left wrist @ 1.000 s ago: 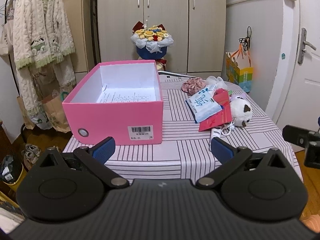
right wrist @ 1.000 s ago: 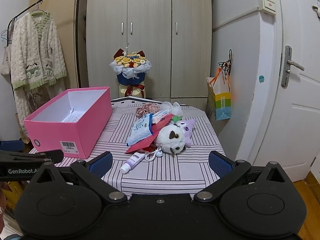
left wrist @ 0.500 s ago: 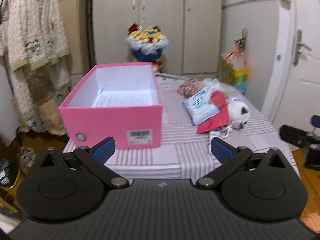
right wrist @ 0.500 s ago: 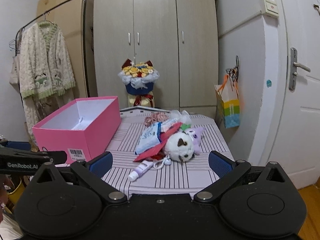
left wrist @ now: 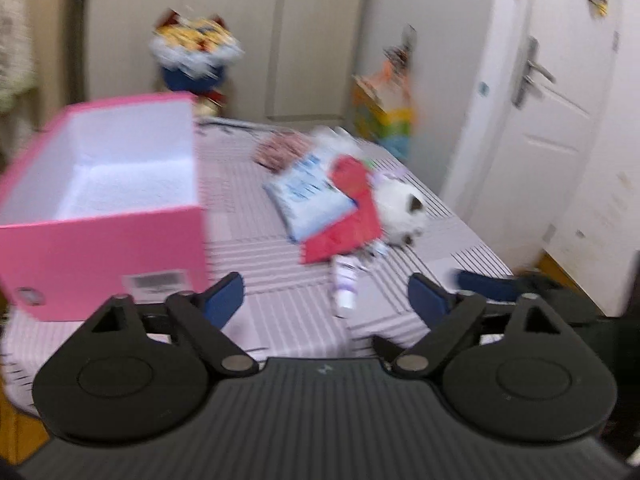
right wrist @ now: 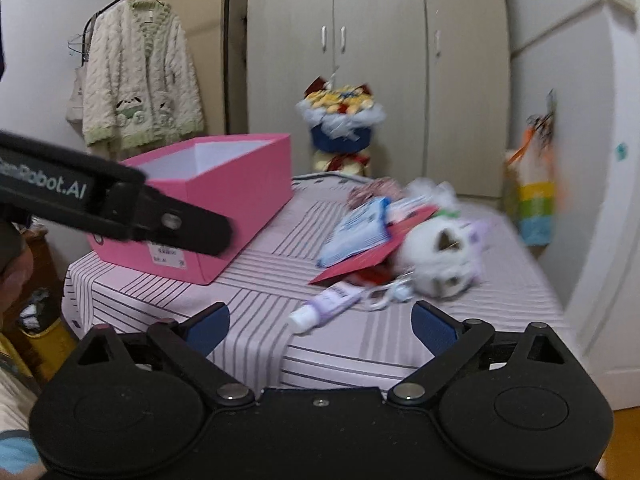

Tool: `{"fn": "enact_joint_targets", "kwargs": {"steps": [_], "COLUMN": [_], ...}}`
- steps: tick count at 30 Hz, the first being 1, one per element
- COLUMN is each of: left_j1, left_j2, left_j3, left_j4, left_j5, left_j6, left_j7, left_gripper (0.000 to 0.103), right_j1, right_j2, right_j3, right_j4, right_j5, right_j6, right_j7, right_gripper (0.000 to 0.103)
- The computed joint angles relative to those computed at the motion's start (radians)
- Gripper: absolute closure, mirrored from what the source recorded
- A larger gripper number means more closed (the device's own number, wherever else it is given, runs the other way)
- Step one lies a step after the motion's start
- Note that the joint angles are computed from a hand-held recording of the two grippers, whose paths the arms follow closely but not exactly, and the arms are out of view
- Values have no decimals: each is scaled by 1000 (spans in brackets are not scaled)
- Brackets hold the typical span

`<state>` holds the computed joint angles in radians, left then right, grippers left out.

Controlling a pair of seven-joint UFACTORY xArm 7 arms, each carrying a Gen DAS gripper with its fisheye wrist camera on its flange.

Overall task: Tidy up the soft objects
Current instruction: 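Lower the left gripper onto the white toothpaste tube and close it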

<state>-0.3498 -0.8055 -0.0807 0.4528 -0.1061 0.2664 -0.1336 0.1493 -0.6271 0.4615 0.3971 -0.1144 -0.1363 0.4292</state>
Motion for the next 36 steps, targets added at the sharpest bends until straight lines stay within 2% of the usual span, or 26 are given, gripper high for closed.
{"fn": "enact_joint_targets", "kwargs": {"steps": [2, 5, 7, 9, 12, 16, 17, 18, 19, 20, 22, 24, 27, 30, 32, 34, 36], "left_j1": [-54, -156, -234, -260, -224, -191, -182, -167, -146, -128, -125, -100, -105, -77, -44, -16, -16], "left_j2": [68, 166, 221, 272, 335, 380, 394, 402, 411, 417, 411, 405, 419, 443, 461, 476, 485], "left_j3": [43, 145, 229, 265, 236, 200, 188, 170, 147, 126, 116, 89, 91, 61, 24, -9, -12], "left_j4": [32, 89, 135, 178, 217, 244, 253, 255, 258, 259, 255, 253, 262, 273, 277, 275, 274], "left_j5": [-16, -81, -158, -211, -232, -280, -296, -304, -303, -305, -337, -336, -389, -404, -363, -303, -276], "left_j6": [-6, 6, 45, 79, 90, 96, 97, 90, 84, 77, 79, 88, 100, 77, 46, 9, -12], "left_j7": [42, 147, 237, 291, 317, 373, 378, 378, 372, 371, 395, 373, 361, 290, 230, 175, 147], "left_gripper": [30, 34, 39, 43, 48, 57, 61, 66, 71, 72, 76, 77, 74, 69, 63, 62, 64], "right_j1": [-54, -133, -158, -195, -234, -334, -354, -367, -363, -345, -353, -324, -281, -311, -316, -356, -401], "right_j2": [69, 170, 215, 246, 281, 260, 252, 239, 233, 225, 181, 141, 101, 59, 69, 97, 98], "right_j3": [52, 128, 156, 199, 249, 374, 398, 416, 415, 400, 416, 391, 348, 378, 374, 390, 429], "right_j4": [16, 48, 66, 79, 104, 102, 102, 96, 90, 80, 55, 27, 4, 5, 13, 33, 44], "right_j5": [3, 14, 42, 80, 139, 254, 272, 287, 290, 289, 310, 308, 289, 273, 256, 232, 214], "right_j6": [-52, -126, -157, -186, -184, -191, -192, -193, -198, -200, -193, -181, -148, -108, -107, -120, -127], "right_j7": [8, -20, -43, -67, -101, -136, -142, -141, -139, -137, -123, -94, -43, 6, 35, 57, 83], "right_gripper": [10, 16, 18, 21, 26, 29, 35, 46, 52, 55, 67, 74, 76, 76, 76, 74, 73]}}
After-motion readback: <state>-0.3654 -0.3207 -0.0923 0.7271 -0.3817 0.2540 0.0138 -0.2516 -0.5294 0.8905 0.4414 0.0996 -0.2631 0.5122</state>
